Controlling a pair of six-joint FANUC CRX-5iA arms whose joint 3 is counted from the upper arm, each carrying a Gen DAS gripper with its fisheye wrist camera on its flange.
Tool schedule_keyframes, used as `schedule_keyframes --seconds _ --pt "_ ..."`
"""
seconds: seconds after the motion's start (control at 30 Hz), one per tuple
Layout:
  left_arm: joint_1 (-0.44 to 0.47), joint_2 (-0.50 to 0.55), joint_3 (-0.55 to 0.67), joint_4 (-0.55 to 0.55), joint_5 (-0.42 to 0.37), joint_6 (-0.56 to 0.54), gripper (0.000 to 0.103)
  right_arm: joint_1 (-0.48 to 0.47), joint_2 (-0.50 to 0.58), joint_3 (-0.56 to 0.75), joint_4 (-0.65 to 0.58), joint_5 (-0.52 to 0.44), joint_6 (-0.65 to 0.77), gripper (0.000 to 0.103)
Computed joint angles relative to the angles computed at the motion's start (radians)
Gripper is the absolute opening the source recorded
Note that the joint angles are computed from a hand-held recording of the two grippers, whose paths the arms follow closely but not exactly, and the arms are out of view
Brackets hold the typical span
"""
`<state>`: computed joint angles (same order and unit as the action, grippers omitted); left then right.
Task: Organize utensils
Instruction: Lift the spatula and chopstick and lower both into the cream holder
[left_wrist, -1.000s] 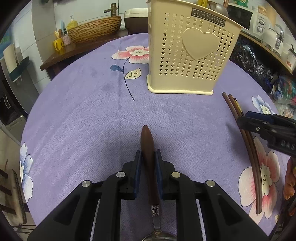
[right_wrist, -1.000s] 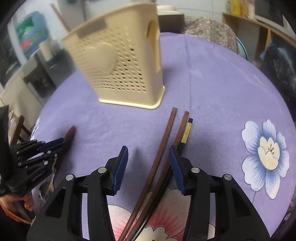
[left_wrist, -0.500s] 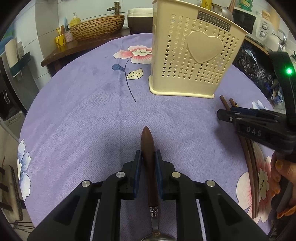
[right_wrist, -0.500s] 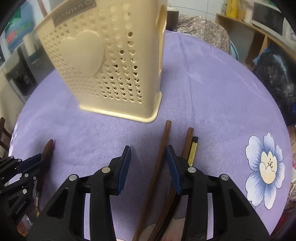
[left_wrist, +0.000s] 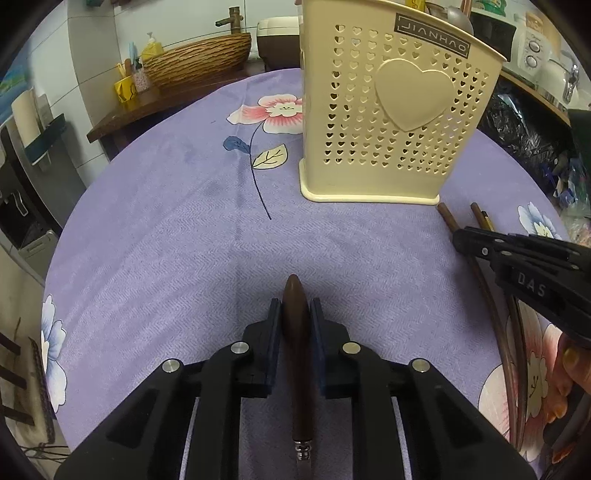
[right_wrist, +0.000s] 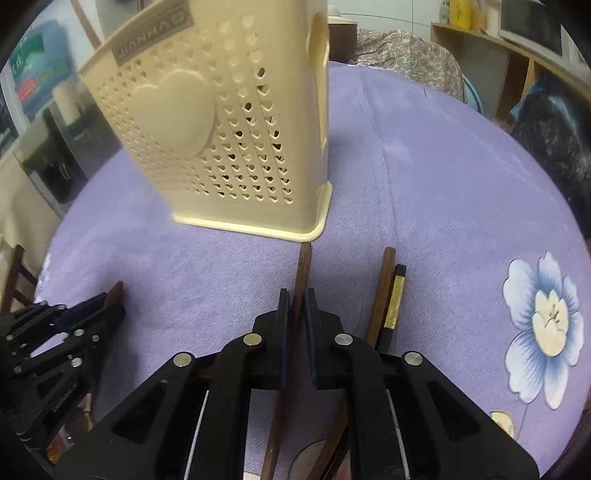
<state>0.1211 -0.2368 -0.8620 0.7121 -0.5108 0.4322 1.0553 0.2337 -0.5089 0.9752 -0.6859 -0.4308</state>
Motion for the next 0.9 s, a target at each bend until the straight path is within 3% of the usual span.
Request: schedule_keyframes --seconds 0.13,0.2,0.4,0.53,0.6,0.9 --pt "0.013 -0.024 -0.023 0.067 -0.024 -0.044 0.016 -0.017 -0.062 -0.090 0.167 0.097 -0.159 0.009" --pt "0.029 -0.062 -0.048 0.129 -0.043 -0.089 0.016 -0.009 -0.097 -0.124 0.250 0.101 -0.221 0.008" --pt "0.141 -0.248 -0.119 0.326 -0.206 -0.240 0.016 0.025 -0.262 -0.237 0.496 0.089 -0.391 0.008" --pt "0.262 -0.379 -0.155 0.385 -0.371 -0.319 0.016 0.090 -0.348 -0.275 0.543 0.019 -0.398 0.008" --pt "0.291 -0.411 -0.161 0.398 -0.410 -0.340 0.016 0.119 -0.383 -0.285 0.548 -0.010 -0.380 0.008" --pt "0.239 -0.405 -0.158 0.407 -0.369 -0.318 0.016 0.167 -0.401 -0.271 0.526 -0.069 -0.317 0.008"
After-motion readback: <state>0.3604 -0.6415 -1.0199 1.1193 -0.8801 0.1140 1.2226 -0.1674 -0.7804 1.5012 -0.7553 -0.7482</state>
